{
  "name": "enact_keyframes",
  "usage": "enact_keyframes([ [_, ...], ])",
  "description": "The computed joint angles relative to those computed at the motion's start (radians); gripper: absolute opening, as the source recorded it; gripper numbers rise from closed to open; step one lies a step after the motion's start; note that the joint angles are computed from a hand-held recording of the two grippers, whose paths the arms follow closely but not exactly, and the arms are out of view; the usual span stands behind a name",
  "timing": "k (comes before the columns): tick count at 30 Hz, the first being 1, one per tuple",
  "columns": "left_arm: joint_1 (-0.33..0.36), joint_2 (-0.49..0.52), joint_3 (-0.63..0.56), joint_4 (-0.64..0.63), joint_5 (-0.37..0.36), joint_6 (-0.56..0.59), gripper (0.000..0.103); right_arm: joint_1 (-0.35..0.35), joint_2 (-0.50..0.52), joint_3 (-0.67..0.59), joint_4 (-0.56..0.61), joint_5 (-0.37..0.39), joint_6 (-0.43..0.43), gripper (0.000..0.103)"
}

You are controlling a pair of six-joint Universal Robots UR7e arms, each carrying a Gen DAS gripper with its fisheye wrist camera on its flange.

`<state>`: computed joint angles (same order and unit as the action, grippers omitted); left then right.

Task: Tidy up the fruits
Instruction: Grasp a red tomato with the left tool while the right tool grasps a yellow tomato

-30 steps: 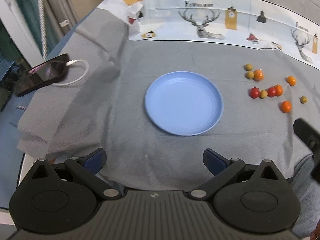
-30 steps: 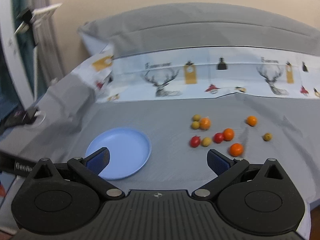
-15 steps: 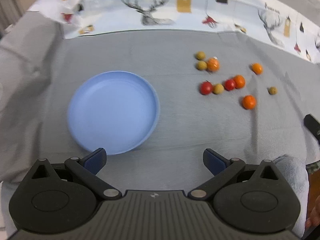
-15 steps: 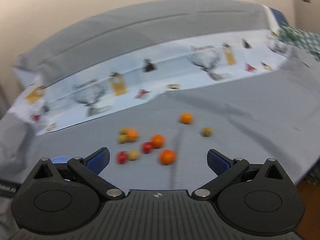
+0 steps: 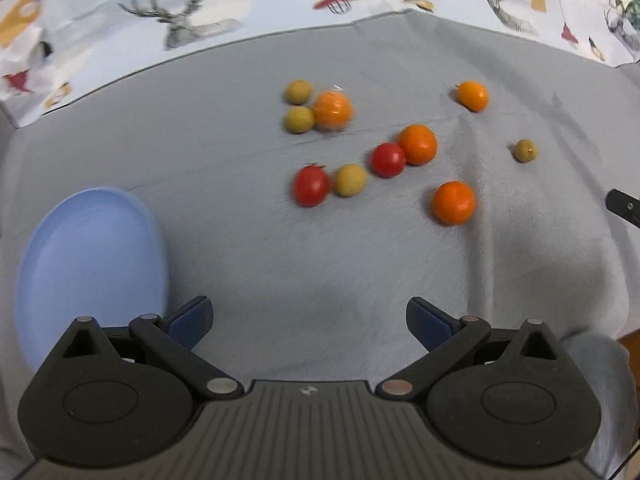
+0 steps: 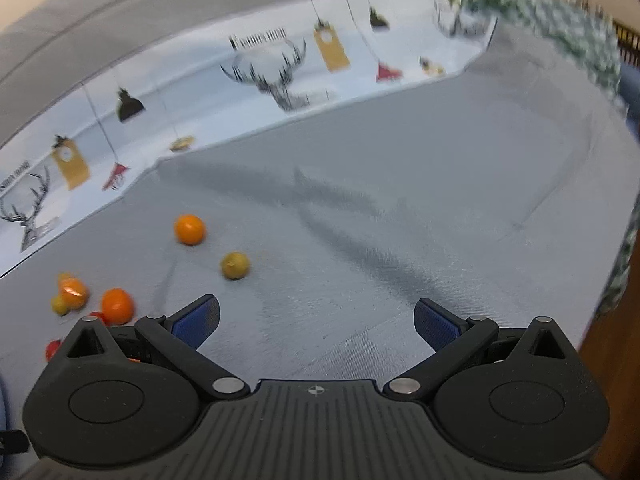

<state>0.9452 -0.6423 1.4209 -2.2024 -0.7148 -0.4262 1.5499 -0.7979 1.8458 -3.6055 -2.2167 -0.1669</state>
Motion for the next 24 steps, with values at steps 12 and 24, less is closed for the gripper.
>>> enact_keyframes([
  [12, 0.1, 0.211, -0.347, 0.136, 0.112, 0.024, 0.103, -0.065, 0.201, -0.33, 0.233, 0.112, -0.117, 0.103],
  [24, 0.133, 0.202, -0.347, -0.034, -0.042, 0.265, 0.032, -0.037, 0.323, -0.418, 0.091, 0.047, -0.346, 0.031],
])
